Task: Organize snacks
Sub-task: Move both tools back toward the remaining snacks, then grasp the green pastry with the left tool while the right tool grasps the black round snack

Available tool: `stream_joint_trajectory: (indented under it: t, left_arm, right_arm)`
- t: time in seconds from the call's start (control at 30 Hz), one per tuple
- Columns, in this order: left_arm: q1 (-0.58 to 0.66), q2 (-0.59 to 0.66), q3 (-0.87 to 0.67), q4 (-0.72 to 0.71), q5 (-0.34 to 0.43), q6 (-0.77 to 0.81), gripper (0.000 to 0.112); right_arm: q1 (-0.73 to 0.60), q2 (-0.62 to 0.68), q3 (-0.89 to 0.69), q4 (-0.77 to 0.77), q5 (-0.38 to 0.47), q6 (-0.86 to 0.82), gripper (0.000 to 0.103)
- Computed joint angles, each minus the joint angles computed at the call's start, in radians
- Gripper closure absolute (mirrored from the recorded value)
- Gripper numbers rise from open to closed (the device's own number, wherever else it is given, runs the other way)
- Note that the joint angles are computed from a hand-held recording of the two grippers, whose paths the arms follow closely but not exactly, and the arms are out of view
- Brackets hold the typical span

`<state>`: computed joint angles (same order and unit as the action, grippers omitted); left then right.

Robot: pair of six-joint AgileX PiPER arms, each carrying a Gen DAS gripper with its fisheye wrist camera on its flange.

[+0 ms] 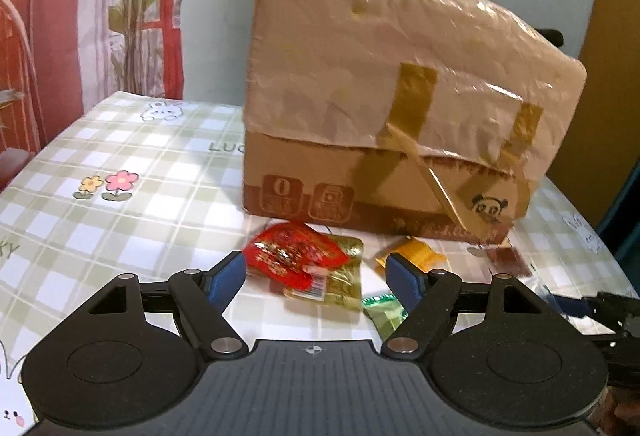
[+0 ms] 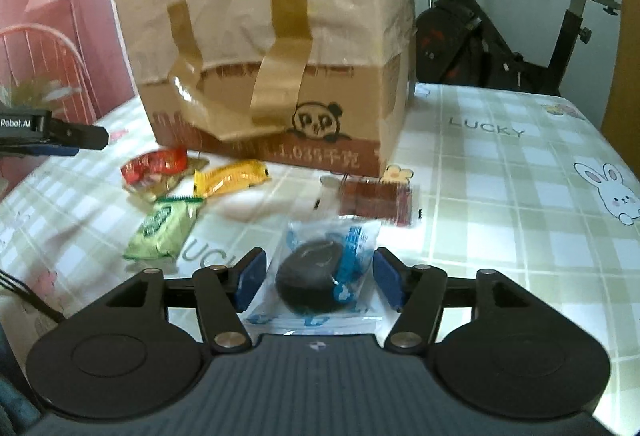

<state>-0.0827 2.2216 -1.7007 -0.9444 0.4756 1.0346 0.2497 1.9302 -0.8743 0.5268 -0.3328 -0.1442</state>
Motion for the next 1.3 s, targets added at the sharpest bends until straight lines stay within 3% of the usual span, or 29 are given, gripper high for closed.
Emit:
stream_joint_trajectory:
  t: [0.37,0.87,1.13,1.2,1.3]
  left_arm:
    - [-0.035,-0.001,0.05,0.004,0.025,0.045,0.033]
    - [-0.107,0.043,0.033,0.122,0.033,-0.038,0.039]
    - [-0.137,0.074,0.007,0.193,0.016,-0.08,0.051]
    - [-0.135,0.069,0.025,0.16,-0.001,-0.037,0.06]
    - [-0.123,0.073,0.021,0.129,0.019,-0.004,0.063]
  right_arm:
    - [-0.005,0.025,0.008,-0.155,-0.042,0.1,0.05]
    - [-0.028,0.035,0.023,-0.314,-0.075,0.267,0.05]
    - [-0.044,0.032,0.034,-0.387,-0.088,0.347,0.05]
    - [-0.046,0.033,0.034,-0.395,-0.089,0.358,0.05]
    - [-0.045,0.033,0.031,-0.393,-0.087,0.358,0.05]
